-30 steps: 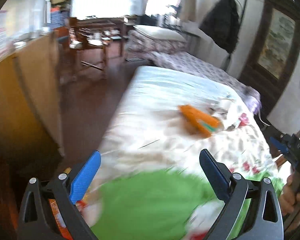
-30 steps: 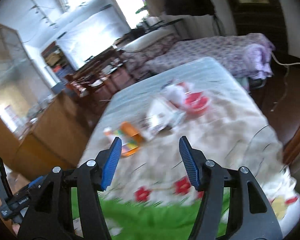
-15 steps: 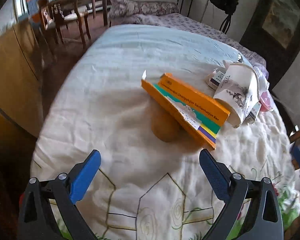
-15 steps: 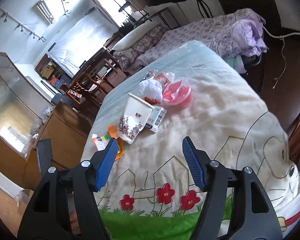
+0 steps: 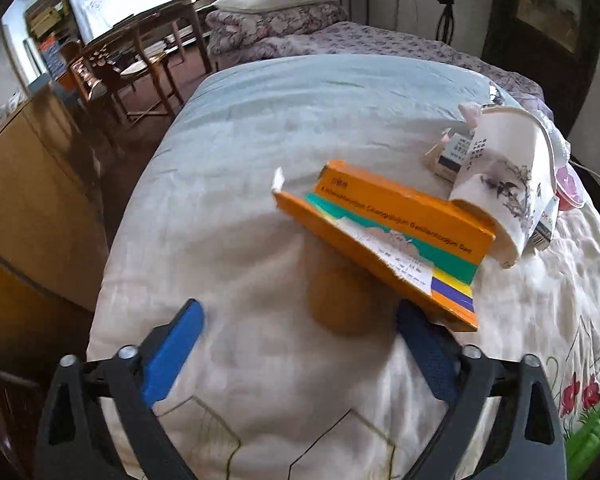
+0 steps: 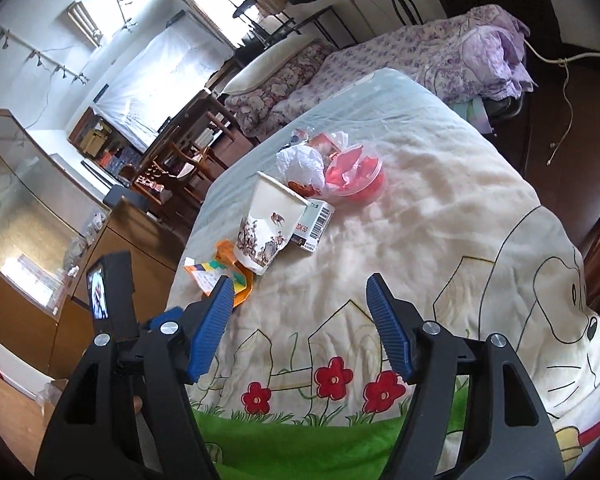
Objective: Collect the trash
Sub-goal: 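Grasp the brown walnut with the left gripper, then grasp the white paper cup rim with the right gripper and lift it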
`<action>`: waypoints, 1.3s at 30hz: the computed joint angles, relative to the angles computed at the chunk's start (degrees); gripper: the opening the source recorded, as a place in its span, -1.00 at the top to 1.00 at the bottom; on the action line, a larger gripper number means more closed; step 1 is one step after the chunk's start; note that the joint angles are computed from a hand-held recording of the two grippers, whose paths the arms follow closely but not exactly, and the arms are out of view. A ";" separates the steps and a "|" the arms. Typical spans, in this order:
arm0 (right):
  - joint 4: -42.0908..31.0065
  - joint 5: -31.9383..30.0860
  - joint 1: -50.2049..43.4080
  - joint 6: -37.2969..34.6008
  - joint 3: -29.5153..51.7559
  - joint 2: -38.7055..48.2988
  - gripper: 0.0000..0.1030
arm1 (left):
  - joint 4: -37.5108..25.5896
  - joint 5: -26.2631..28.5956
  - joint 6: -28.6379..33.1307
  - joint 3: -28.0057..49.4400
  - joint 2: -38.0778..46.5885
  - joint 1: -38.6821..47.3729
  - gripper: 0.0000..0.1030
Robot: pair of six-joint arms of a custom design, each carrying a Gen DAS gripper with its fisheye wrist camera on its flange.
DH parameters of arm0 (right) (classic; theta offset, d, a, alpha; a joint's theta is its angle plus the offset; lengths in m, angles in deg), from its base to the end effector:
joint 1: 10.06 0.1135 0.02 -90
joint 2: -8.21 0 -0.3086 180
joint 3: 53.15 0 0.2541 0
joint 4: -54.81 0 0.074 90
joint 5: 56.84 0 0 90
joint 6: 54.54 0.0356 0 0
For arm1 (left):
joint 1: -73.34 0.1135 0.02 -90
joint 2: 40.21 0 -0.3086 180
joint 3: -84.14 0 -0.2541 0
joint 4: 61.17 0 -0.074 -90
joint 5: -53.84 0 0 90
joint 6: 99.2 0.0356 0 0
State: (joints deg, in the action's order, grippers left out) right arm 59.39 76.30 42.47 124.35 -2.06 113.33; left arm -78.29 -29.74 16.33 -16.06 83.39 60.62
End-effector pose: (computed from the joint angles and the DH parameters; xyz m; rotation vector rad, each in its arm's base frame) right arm 0.2108 0.2350 0.1298 0.9802 1.9670 0.4742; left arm 0.4160 -0.0980 0.0991 0.8959 2.4670 -0.0703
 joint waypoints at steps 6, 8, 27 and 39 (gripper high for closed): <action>0.09 -0.32 -0.14 0.17 0.04 0.10 -0.31 | -0.18 4.88 1.71 -0.16 -0.44 0.77 0.36; -0.33 -0.09 -0.03 0.20 0.28 0.14 -0.31 | -0.44 5.67 1.78 -0.10 -0.52 0.72 0.36; 16.03 -15.86 -10.38 -11.47 -0.21 3.45 -0.33 | 3.14 23.47 -0.96 -11.02 -12.14 9.27 0.36; 18.22 -27.67 -17.42 -10.66 8.99 11.76 -0.33 | 1.89 24.73 -0.72 -10.73 -11.56 9.88 0.36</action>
